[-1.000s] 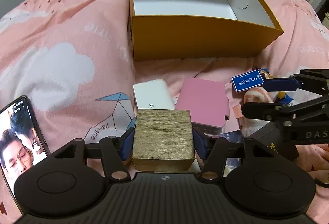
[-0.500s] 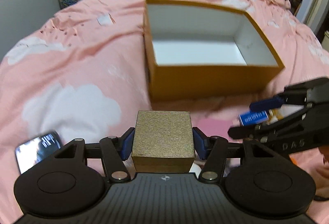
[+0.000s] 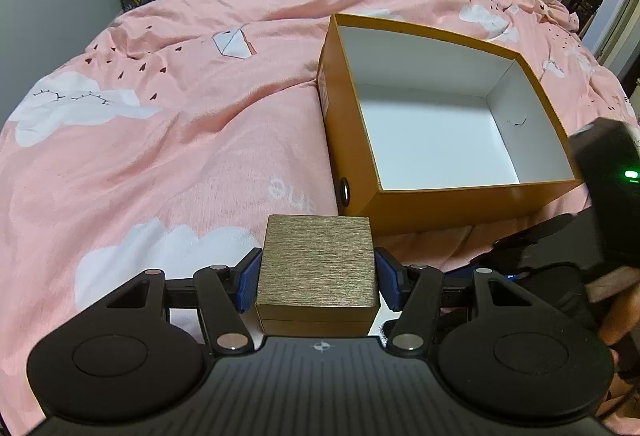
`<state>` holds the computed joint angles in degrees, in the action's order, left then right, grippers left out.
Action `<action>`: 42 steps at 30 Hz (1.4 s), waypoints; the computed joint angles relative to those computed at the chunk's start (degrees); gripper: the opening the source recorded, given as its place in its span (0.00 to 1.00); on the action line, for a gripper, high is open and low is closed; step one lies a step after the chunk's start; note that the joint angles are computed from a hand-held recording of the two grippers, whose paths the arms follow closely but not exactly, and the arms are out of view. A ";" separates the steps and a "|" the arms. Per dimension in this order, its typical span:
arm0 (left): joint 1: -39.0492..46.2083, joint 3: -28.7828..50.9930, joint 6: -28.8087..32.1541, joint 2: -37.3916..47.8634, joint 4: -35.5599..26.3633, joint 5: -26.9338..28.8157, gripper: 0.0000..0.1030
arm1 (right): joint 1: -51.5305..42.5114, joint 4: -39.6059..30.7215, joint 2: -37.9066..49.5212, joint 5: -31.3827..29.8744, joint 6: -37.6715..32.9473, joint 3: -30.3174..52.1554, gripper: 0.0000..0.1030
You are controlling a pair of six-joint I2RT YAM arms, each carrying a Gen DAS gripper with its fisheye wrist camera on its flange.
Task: Organize objects
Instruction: 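Grasp the gold square box with the left gripper while the right gripper grasps the white cylinder, then carry the white cylinder with the right gripper into the shoebox while the left gripper carries the gold box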
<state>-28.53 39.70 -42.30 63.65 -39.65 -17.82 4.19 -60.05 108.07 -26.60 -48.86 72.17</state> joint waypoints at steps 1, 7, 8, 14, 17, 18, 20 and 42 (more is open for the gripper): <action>0.51 -0.29 0.37 -0.17 0.39 0.44 0.65 | 0.64 -0.45 1.19 0.75 0.99 0.72 0.65; 3.28 -2.56 1.56 -1.24 2.85 2.84 0.65 | 3.16 -0.39 3.72 3.05 3.21 1.09 0.65; 3.49 -2.86 1.55 -1.39 3.17 3.07 0.65 | 3.44 -1.21 4.21 3.03 3.07 1.43 0.67; 4.98 -3.82 1.98 -1.65 4.59 4.18 0.65 | 6.58 4.12 3.50 7.11 5.04 -2.19 0.70; 4.95 -3.84 1.93 -1.60 4.60 4.19 0.65 | 6.63 3.72 6.42 7.78 6.15 -1.25 0.71; 4.90 -3.82 1.92 -1.58 4.58 4.14 0.65 | 6.30 3.45 7.02 7.48 6.46 -0.96 0.71; 4.80 -3.77 1.89 -1.56 4.51 4.00 0.65 | 5.58 3.12 6.81 6.78 6.18 -0.95 0.70; -6.72 2.69 -1.23 -2.81 1.14 -8.95 0.65 | -14.49 -8.92 -9.66 -14.24 -11.06 4.15 0.60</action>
<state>-35.25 42.39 -43.53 60.85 -38.51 -26.77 -10.30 -68.97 98.42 -40.84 -59.92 76.32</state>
